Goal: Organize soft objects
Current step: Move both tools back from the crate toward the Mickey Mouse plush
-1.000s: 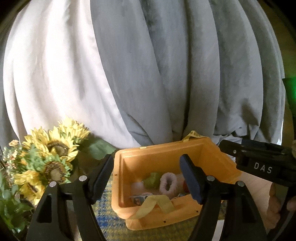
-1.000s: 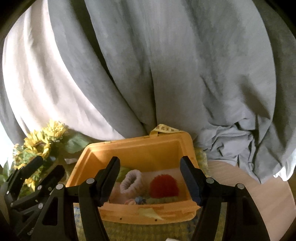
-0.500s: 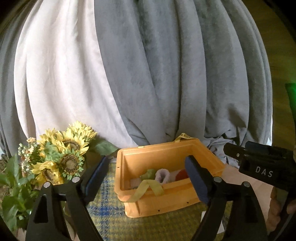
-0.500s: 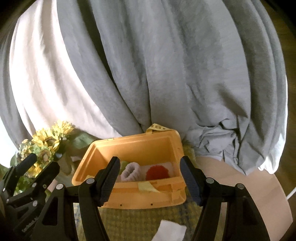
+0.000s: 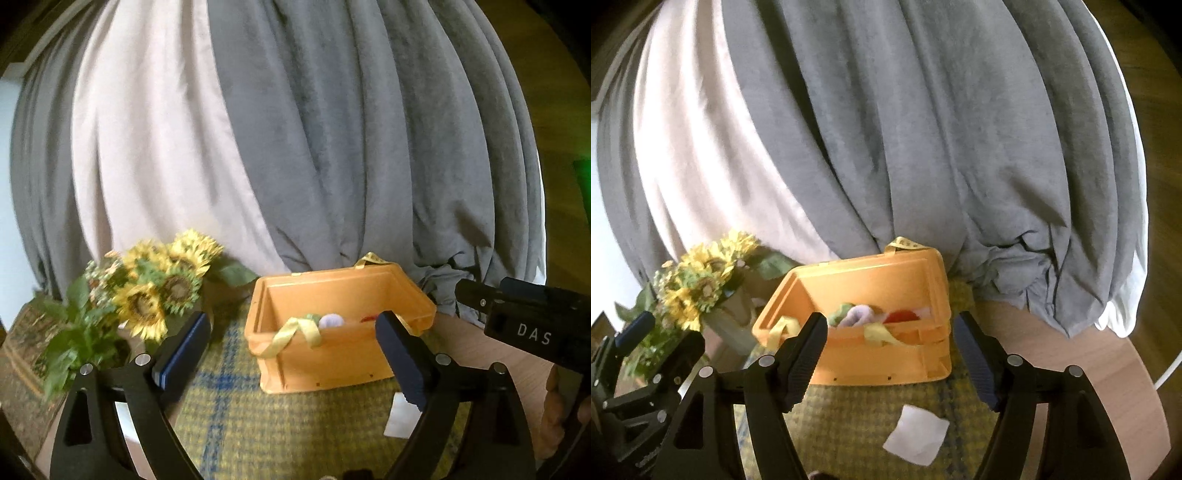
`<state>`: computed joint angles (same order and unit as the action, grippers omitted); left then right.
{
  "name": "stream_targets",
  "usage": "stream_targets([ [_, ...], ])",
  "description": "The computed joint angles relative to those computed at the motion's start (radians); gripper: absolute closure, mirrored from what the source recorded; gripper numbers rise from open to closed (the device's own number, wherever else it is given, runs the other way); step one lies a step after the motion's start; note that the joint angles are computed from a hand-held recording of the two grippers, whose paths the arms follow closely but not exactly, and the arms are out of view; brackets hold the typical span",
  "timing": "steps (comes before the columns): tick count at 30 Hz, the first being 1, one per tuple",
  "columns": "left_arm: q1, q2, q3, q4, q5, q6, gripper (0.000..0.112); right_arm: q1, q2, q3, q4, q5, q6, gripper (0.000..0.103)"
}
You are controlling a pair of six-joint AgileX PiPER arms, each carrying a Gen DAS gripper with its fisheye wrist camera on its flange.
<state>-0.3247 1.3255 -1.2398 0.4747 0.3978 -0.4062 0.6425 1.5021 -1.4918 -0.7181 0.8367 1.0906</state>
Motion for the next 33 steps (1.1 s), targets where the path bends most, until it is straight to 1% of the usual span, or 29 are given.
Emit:
stream_targets([
  [2, -0.029, -0.036, 0.037, 0.092, 0.027, -0.112, 0.019, 0.004, -0.027, 0.03, 0.016, -0.012, -0.013, 0.031],
  [4, -0.05, -0.071, 0.071, 0.148, 0.053, -0.183, 0.018, 0.011, -0.053, 0.062, 0.018, -0.024, -0.017, 0.031],
  [6, -0.06, -0.097, 0.096, 0.154, 0.07, -0.197, 0.017, 0.022, -0.072, 0.085, 0.017, -0.026, -0.018, 0.031],
  [11, -0.053, -0.158, 0.147, 0.062, 0.089, -0.124, 0.016, 0.07, -0.11, 0.122, -0.015, 0.0, 0.024, 0.031],
  [12, -0.048, -0.167, 0.15, 0.026, 0.098, -0.094, 0.016, 0.08, -0.112, 0.123, -0.023, 0.011, 0.033, 0.031],
  [15, -0.04, -0.192, 0.164, -0.044, 0.121, -0.043, 0.016, 0.115, -0.126, 0.128, -0.043, 0.05, 0.064, 0.031],
  [19, -0.028, -0.23, 0.206, -0.102, 0.115, 0.028, 0.016, 0.173, -0.14, 0.139, -0.093, 0.111, 0.109, 0.031],
  [21, -0.033, -0.246, 0.227, -0.085, 0.117, 0.017, 0.016, 0.205, -0.154, 0.162, -0.125, 0.128, 0.15, 0.031],
  [26, -0.027, -0.301, 0.303, -0.124, 0.095, 0.079, 0.016, 0.254, -0.176, 0.212, -0.149, 0.156, 0.225, 0.031],
  [30, -0.042, -0.341, 0.366, -0.104, 0.082, 0.072, 0.016, 0.306, -0.192, 0.253, -0.166, 0.194, 0.271, 0.031],
  [33, -0.068, -0.369, 0.409, -0.063, 0.094, 0.052, 0.016, 0.34, -0.201, 0.282, -0.173, 0.208, 0.277, 0.031],
])
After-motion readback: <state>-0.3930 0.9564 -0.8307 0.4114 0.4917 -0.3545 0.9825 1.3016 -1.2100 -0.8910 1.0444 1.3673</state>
